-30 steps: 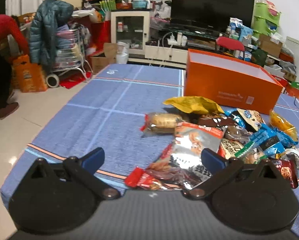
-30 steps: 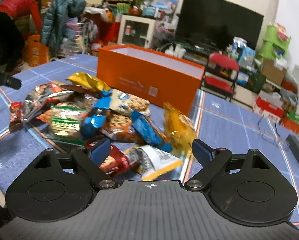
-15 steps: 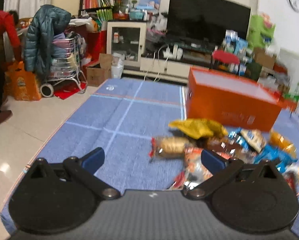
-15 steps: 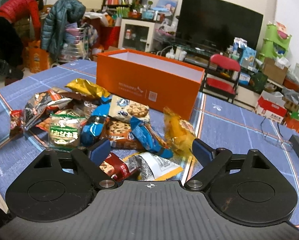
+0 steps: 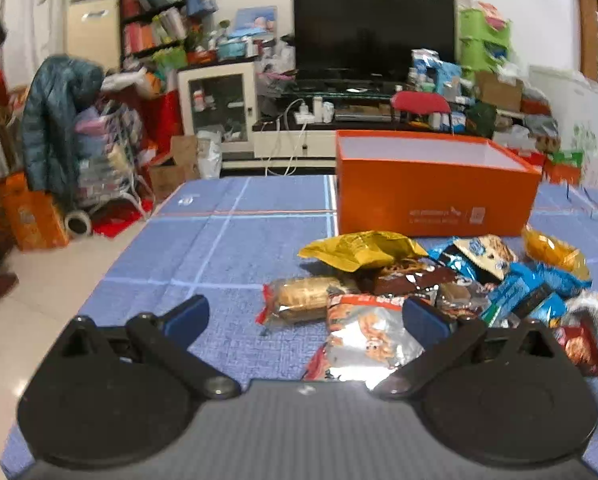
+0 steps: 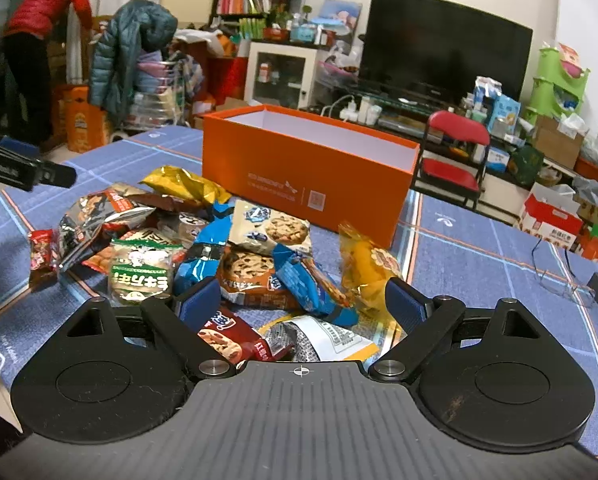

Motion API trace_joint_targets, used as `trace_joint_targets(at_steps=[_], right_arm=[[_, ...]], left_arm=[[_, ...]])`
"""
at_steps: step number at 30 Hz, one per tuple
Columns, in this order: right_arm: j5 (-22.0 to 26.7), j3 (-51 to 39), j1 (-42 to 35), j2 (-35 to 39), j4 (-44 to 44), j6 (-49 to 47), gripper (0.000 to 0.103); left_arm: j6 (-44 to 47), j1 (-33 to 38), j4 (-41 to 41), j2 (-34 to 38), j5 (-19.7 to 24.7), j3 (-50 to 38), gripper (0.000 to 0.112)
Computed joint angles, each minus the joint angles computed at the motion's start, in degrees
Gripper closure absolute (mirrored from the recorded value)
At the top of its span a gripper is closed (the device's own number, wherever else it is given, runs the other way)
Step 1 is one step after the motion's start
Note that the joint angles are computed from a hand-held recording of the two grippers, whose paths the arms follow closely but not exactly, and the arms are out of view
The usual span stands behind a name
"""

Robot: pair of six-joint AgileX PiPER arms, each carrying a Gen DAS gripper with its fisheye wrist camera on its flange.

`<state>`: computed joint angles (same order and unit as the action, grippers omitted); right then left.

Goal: Organize snacks
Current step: 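Lower the left tool onto the silver-red snack bag while the right tool approaches a white-yellow packet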

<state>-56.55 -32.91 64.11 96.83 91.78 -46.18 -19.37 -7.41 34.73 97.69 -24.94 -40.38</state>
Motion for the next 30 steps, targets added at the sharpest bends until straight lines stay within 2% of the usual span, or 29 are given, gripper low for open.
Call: trace_joint_targets(at_steps=[4, 9, 13, 17, 20, 22, 25, 28, 30], right_arm=[[-0.6, 0.1, 0.6, 0.1, 0.2, -0.3, 0.021], [-0.3, 0.4, 0.3, -0.4, -0.7, 1.0, 0.021], [-0.5, 0.3, 0.2, -0.1, -0.7, 0.5, 0.021], [0.3, 0.6, -1.1, -0.3, -1.9, 0.3, 0.021], [0.2, 1.5, -2.1, -0.9, -3.0, -0.9, 0.022], [1.4, 3.0, -3.1, -1.8, -5.2, -0.2, 0.023], [5.9, 4.2, -5.7, -2.5, -7.8, 0.8, 0.029], [9.6, 3.3, -8.4, -0.9, -8.6, -0.1, 0.037], [11.2, 3.0, -9.8, -0.4, -9.1, -0.5, 0.037]], left_arm=[[5.0, -0.1, 2.9, -0.2, -5.6, 2.8, 0.01], [0.6, 0.2, 9.7, 0.8, -8.2, 2.7, 0.01], [-2.5, -0.7, 9.6, 1.4, -5.7, 1.3, 0.01], [-9.2, -1.3, 13.0, 3.9, -1.1, -2.5, 0.01], [-5.6, -0.6, 11.8, 4.9, -3.2, -3.3, 0.01], [-6.7, -0.2, 12.7, 4.9, -3.5, -3.7, 0.01], [-16.1, 0.6, 21.7, 5.1, -3.0, -5.0, 0.01], [-17.0, -0.3, 23.3, 5.7, -1.3, -5.6, 0.01], [-18.7, -0.1, 25.4, 5.8, -1.3, -5.7, 0.01]])
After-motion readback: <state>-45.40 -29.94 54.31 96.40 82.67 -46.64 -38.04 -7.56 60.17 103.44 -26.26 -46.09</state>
